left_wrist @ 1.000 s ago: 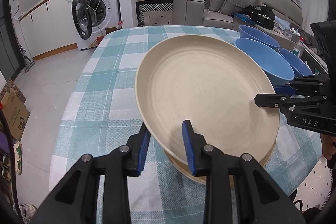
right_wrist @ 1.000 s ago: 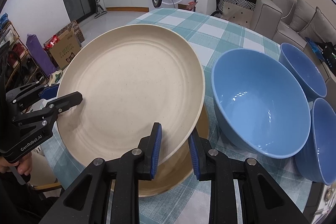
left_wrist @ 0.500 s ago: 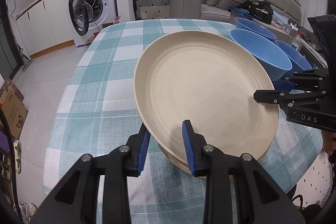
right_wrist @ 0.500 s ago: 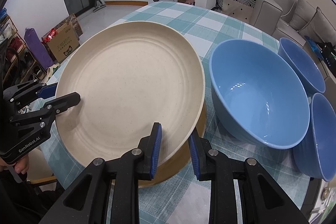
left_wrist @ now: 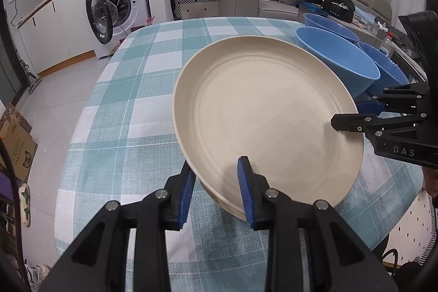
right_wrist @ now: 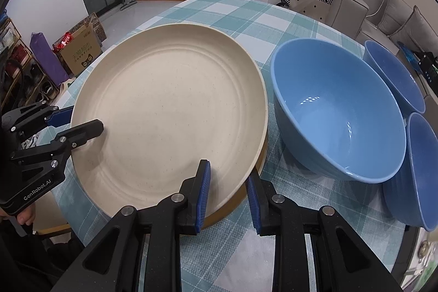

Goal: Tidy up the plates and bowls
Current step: 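Lower the cream plate onto the stacked cream plates with the left gripper, then open the left gripper to release the plate on the stack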

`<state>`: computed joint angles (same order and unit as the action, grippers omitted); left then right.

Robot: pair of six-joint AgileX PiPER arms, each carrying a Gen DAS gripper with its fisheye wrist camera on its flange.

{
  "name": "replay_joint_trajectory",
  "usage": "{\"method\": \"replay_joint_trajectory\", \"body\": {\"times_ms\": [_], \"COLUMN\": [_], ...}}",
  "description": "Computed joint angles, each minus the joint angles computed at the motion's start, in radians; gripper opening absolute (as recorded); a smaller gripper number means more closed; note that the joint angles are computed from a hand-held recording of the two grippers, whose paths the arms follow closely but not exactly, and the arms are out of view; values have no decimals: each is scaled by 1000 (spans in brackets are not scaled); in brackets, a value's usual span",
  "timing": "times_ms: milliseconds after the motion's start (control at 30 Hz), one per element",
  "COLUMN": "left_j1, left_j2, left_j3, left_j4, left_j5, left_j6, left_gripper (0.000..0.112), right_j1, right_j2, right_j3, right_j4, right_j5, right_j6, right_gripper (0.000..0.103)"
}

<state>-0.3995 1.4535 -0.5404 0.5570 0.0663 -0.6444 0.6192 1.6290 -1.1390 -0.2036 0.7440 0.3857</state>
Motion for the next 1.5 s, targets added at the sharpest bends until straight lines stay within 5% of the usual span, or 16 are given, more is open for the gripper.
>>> {"method": "replay_joint_trajectory", "body": {"times_ms": [833,1500], "left_j1": [5,-15], "left_j2": [-7,5], "left_j3": [-8,-16], "left_j4": [-429,35], "left_j5": [46,87], "left_j6": [458,19], "left_gripper": [32,53], "right_j1": [39,58], "right_j2": [23,35], "right_j3": [-27,-16], "right_j4": [-77,-133], "right_j5": [73,85], "right_j6": [30,32], "right_gripper": [31,43]}}
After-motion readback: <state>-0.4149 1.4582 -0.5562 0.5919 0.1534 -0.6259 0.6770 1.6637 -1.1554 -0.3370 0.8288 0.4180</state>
